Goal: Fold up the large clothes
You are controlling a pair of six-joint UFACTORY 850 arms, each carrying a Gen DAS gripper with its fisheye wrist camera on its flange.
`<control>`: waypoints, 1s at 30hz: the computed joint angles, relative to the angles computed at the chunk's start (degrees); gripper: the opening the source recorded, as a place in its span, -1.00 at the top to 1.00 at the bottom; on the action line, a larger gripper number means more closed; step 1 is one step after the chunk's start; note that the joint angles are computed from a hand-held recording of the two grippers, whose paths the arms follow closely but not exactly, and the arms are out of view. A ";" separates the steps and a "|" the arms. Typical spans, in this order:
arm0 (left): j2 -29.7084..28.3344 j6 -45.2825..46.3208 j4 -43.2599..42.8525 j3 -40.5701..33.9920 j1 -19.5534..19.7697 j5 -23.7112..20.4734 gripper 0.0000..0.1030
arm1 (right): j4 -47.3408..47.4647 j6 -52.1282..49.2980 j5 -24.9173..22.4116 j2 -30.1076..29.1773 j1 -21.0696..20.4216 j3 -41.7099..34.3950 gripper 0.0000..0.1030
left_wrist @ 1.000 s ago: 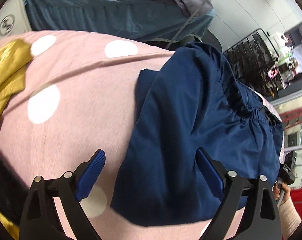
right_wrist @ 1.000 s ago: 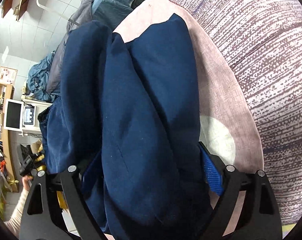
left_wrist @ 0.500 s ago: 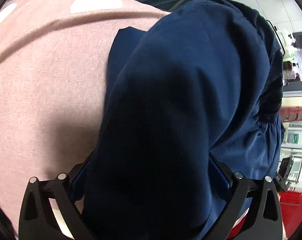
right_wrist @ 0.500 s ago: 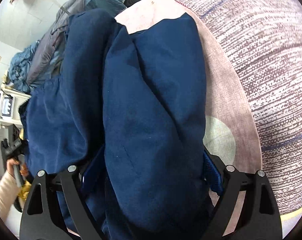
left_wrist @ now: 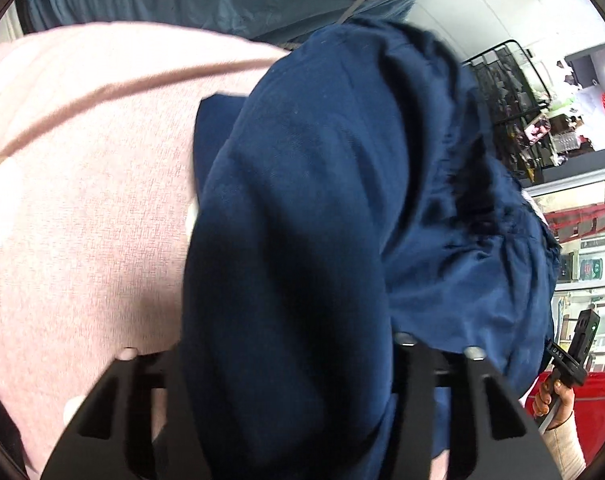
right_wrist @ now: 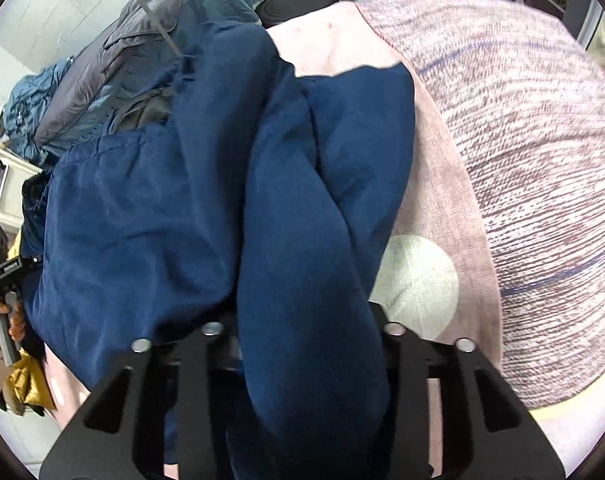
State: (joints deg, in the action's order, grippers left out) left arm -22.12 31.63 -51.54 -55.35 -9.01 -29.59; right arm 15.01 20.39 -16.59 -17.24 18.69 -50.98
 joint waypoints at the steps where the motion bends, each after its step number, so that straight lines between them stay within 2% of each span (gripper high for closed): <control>1: 0.91 -0.82 1.24 0.07 -0.47 0.16 0.39 | -2.76 2.79 -0.31 0.39 0.53 -0.38 0.42; 3: 3.42 -1.18 2.42 -0.03 -1.60 0.14 0.52 | -5.00 5.39 -0.34 2.45 1.01 -0.33 0.54; 5: 5.97 0.75 2.09 -0.30 -2.71 -0.58 0.55 | -4.10 5.59 0.99 6.13 1.20 0.60 0.59; 6: 6.65 1.44 2.26 -0.74 -3.65 -0.75 0.56 | -6.70 8.02 1.27 8.10 1.71 0.71 0.62; 10: 8.25 6.87 0.97 -6.64 -10.18 -3.04 0.59 | -28.95 26.87 -1.27 15.97 5.11 0.67 0.65; 12: 7.08 9.25 -0.88 -10.25 -12.87 -3.44 0.60 | -37.51 35.83 -3.89 23.07 5.81 3.15 0.66; 16: 0.89 13.98 -6.57 -21.87 -19.22 -6.13 0.60 | -50.97 52.41 -14.12 35.98 6.80 7.67 0.66; 18: -3.51 16.28 -8.56 -28.58 -23.04 -7.30 0.60 | -55.55 59.95 -21.66 43.87 7.20 11.21 0.66; 20: -9.18 14.03 -6.12 -37.10 -26.56 -8.30 0.60 | -58.10 66.20 -30.90 51.68 7.72 14.86 0.65; 22: -17.10 6.30 0.23 -48.42 -29.94 -11.13 0.57 | -57.97 70.56 -36.38 57.69 7.46 18.01 0.64; 24: -25.08 -3.17 9.37 -58.86 -33.37 -13.41 0.45 | -55.59 75.95 -40.81 65.65 5.61 22.93 0.58; 25: -29.21 -8.61 15.26 -64.86 -34.46 -16.43 0.38 | -54.15 77.91 -41.92 68.66 4.45 25.24 0.56; 26: -33.43 -13.78 20.60 -70.38 -35.68 -19.47 0.33 | -51.46 78.32 -42.77 72.34 2.16 28.33 0.44; 27: -37.21 -18.47 25.82 -75.91 -36.41 -22.66 0.23 | -47.91 76.79 -42.77 74.96 -1.38 30.96 0.29; 28: -40.14 -23.03 31.81 -79.29 -37.56 -24.49 0.14 | -42.83 74.09 -42.20 79.02 -7.05 34.71 0.24; 30: -43.90 -27.40 39.37 -83.59 -38.27 -26.03 -0.19 | -32.88 65.36 -40.40 85.41 -19.04 40.38 0.11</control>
State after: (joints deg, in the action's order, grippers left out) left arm -66.03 4.23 -12.17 -138.94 -47.28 -55.62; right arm -17.87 85.75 -56.99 68.17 -0.35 -10.60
